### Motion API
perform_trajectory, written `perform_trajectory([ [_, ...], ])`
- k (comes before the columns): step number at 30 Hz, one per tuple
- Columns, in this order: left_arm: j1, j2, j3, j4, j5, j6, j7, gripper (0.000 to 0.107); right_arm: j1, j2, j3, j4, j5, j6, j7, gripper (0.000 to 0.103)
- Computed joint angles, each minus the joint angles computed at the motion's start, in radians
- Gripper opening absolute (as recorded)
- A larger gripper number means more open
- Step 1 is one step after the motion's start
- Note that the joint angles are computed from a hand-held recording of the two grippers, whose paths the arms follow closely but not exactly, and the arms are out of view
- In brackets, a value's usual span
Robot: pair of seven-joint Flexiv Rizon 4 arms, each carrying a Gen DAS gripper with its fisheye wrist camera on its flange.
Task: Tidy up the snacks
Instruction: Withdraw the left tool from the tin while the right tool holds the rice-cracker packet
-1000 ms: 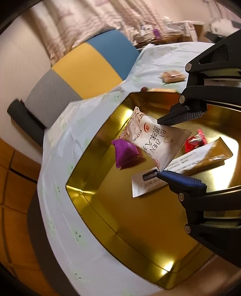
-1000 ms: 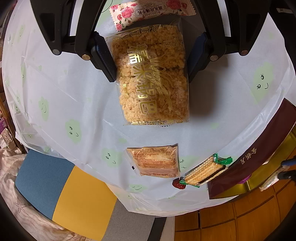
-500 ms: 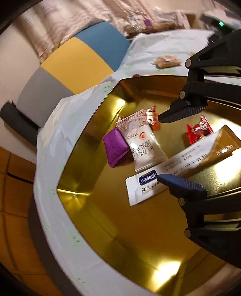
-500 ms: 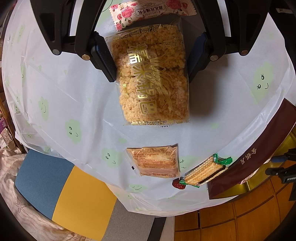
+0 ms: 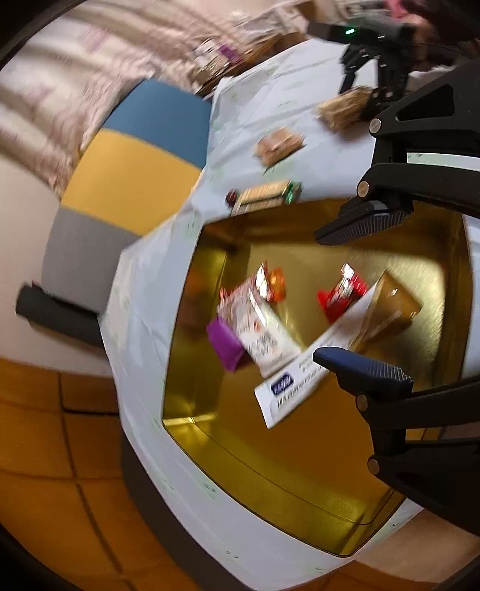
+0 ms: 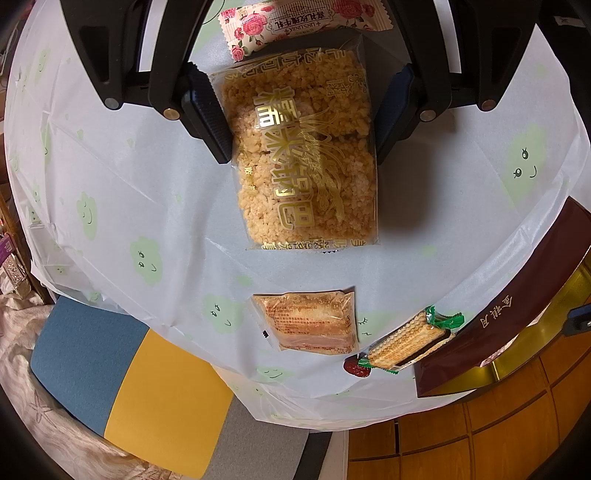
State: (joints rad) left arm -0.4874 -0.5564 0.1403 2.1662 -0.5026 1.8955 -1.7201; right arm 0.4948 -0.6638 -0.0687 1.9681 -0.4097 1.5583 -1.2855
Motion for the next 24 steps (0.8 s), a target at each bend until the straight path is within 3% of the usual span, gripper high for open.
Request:
perform_trajectory([
  [5, 0.031, 0.020, -0.071, 0.015, 0.078, 0.035, 0.027, 0.058, 0.001, 0.000, -0.001, 0.001, 0.001, 0.002, -0.001, 0.075],
  [14, 0.152, -0.001, -0.266, -0.012, 0.301, 0.041, 0.076, 0.058, 0.002, 0.000, -0.003, 0.000, 0.003, 0.003, -0.002, 0.075],
  [21, 0.201, -0.066, -0.366, -0.056, 0.434, 0.016, 0.136, 0.058, 0.004, 0.001, -0.005, 0.003, 0.004, 0.006, -0.002, 0.075],
  [24, 0.189, -0.100, -0.367, -0.075, 0.456, -0.010, 0.171, 0.058, 0.007, 0.000, -0.010, 0.003, 0.004, 0.009, -0.001, 0.075],
])
